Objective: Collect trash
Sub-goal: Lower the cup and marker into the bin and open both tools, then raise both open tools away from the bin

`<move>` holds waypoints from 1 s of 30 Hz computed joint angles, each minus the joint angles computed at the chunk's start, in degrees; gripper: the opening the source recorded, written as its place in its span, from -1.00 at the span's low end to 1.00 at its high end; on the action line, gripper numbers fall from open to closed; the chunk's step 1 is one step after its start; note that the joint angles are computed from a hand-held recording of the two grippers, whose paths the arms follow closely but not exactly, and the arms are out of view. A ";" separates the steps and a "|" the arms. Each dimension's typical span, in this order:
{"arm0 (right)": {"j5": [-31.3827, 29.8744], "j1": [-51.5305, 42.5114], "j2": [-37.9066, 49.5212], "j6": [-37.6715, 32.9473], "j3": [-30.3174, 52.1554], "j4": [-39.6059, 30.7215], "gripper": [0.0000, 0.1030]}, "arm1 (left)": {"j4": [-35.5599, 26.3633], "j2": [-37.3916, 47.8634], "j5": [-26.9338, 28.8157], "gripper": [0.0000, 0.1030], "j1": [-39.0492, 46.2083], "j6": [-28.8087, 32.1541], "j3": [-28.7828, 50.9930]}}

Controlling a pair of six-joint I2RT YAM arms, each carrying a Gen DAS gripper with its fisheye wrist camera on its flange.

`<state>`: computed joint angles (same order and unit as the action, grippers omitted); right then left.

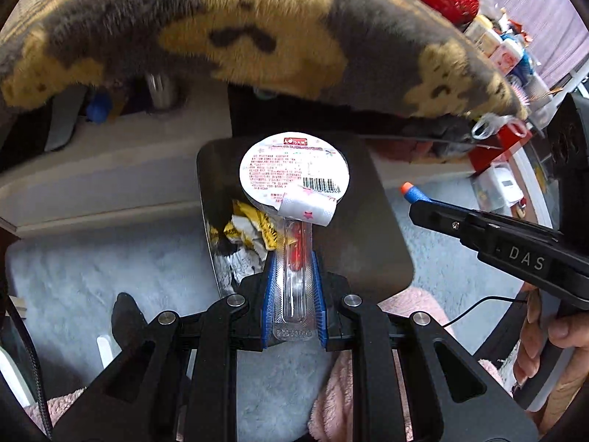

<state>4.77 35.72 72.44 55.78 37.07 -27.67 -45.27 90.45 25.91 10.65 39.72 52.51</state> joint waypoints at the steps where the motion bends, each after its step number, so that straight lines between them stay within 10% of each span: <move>1: -0.15 -0.01 0.76 0.15 0.09 0.45 -0.75 | 0.33 0.48 -0.36 -0.67 -0.43 -0.42 -0.04; 14: -0.39 -0.99 4.61 -0.29 2.74 2.06 -0.66 | -1.05 2.97 0.35 -0.57 -0.69 0.55 1.53; 17: 0.22 -1.56 3.13 -0.14 2.60 1.36 -0.02 | -1.17 1.70 0.91 -0.30 -0.37 0.70 1.35; 30: 10.10 -13.97 -12.11 -11.83 12.99 -16.91 0.84 | -8.37 -2.71 6.93 0.55 0.69 -4.84 17.62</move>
